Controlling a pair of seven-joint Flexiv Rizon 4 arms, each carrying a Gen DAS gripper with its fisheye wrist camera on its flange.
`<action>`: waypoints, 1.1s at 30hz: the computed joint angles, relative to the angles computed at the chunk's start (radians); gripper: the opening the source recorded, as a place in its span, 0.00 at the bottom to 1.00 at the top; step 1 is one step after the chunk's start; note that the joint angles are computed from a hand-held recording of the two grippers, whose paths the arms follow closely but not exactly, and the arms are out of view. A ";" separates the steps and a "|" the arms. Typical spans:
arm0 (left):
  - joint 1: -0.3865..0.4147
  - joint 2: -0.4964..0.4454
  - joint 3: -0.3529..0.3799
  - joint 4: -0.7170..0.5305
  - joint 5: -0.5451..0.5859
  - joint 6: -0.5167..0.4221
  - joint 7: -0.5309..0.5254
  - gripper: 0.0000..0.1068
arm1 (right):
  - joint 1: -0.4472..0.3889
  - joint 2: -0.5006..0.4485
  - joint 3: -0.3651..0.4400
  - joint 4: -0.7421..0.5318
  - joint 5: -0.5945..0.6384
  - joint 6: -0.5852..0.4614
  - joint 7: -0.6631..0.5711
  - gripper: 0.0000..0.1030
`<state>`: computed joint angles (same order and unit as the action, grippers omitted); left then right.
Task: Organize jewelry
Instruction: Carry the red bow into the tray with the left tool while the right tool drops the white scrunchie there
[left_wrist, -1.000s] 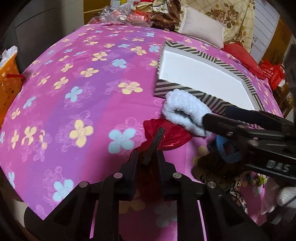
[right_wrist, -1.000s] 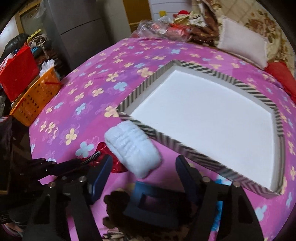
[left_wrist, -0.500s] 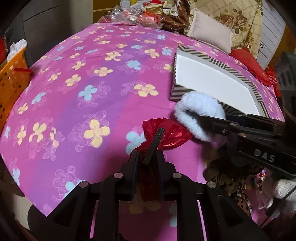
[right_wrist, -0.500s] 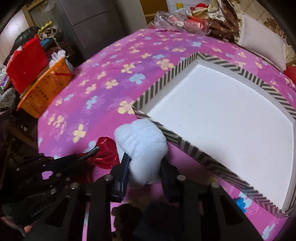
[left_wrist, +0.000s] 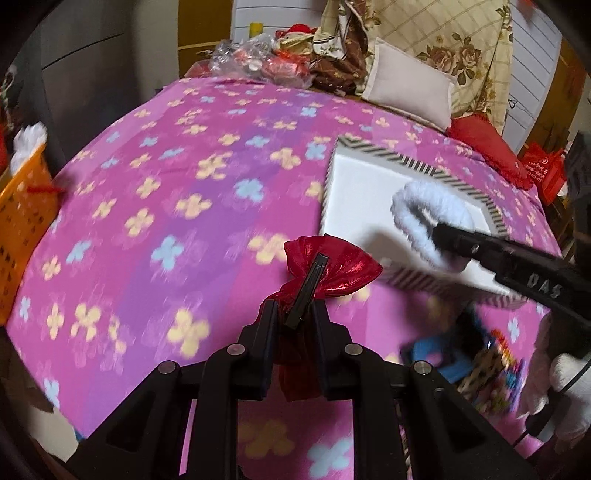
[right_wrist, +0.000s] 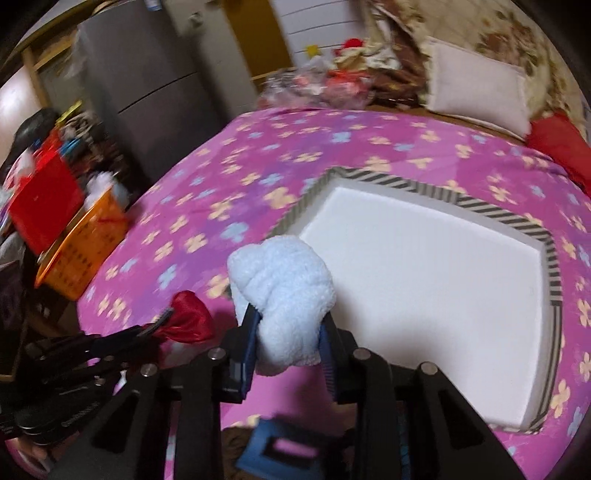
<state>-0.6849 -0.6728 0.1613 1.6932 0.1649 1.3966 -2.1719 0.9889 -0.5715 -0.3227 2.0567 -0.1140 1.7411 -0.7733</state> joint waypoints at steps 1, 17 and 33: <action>0.004 -0.014 -0.006 -0.031 -0.006 -0.016 0.009 0.16 | -0.028 -0.003 0.017 -0.011 0.001 -0.010 0.004 0.31; 0.043 -0.242 -0.057 -0.417 -0.053 -0.225 0.044 0.16 | -0.475 -0.218 0.352 -0.435 -0.143 -0.308 0.044 0.35; 0.095 -0.268 -0.130 -0.385 -0.096 -0.101 0.059 0.32 | -0.535 -0.245 0.443 -0.462 -0.074 -0.261 -0.023 0.58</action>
<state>-0.5899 -0.9408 0.0313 1.3082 0.0685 1.2952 -2.1132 0.4538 -0.8165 0.1204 1.5951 -0.1877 1.4798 -0.7959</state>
